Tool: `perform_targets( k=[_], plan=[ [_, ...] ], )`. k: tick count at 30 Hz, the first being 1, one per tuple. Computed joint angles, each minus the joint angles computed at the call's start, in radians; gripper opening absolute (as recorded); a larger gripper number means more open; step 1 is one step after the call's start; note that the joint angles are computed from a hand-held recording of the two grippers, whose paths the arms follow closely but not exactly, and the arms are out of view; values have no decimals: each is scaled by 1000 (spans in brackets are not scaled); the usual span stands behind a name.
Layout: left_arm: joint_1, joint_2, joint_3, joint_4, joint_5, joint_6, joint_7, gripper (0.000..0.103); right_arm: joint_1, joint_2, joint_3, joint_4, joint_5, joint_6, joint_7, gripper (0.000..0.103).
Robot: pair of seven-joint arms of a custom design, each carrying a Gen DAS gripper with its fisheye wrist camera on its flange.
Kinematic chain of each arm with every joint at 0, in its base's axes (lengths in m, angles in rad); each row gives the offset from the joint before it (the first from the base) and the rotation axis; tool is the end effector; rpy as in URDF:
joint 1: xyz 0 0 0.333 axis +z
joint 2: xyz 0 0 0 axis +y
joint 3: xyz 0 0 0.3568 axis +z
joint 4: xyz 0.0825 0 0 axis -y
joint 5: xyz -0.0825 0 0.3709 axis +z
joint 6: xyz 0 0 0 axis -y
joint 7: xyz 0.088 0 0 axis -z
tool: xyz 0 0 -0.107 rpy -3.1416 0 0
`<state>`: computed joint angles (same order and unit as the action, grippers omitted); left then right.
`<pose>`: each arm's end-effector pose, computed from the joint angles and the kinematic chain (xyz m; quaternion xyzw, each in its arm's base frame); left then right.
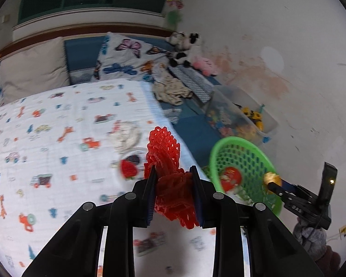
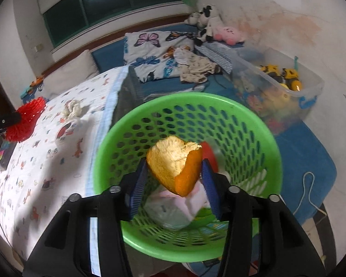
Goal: Collect trash
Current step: 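Carry the red mesh net over the basket and release it with the left gripper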
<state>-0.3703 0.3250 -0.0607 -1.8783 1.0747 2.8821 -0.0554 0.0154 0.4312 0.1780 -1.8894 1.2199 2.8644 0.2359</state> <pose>0.5784 -0.3171 0.4410 -0.7209 0.5631 -0.3491 0.2032 0.6567 0.0629 0.3577 -0.7624 0.5181 -0.1324 0.3643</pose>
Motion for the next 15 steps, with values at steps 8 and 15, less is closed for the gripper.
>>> perform_targets(
  k=[8, 15],
  plan=[
    [-25, 141, -53, 180, -186, -7, 243, 27, -34, -17, 0, -8, 66, -6, -58, 63],
    [-55, 262, -85, 330, -371, -42, 454, 27, -39, -39, -32, -27, 120, -39, -104, 67]
  ],
)
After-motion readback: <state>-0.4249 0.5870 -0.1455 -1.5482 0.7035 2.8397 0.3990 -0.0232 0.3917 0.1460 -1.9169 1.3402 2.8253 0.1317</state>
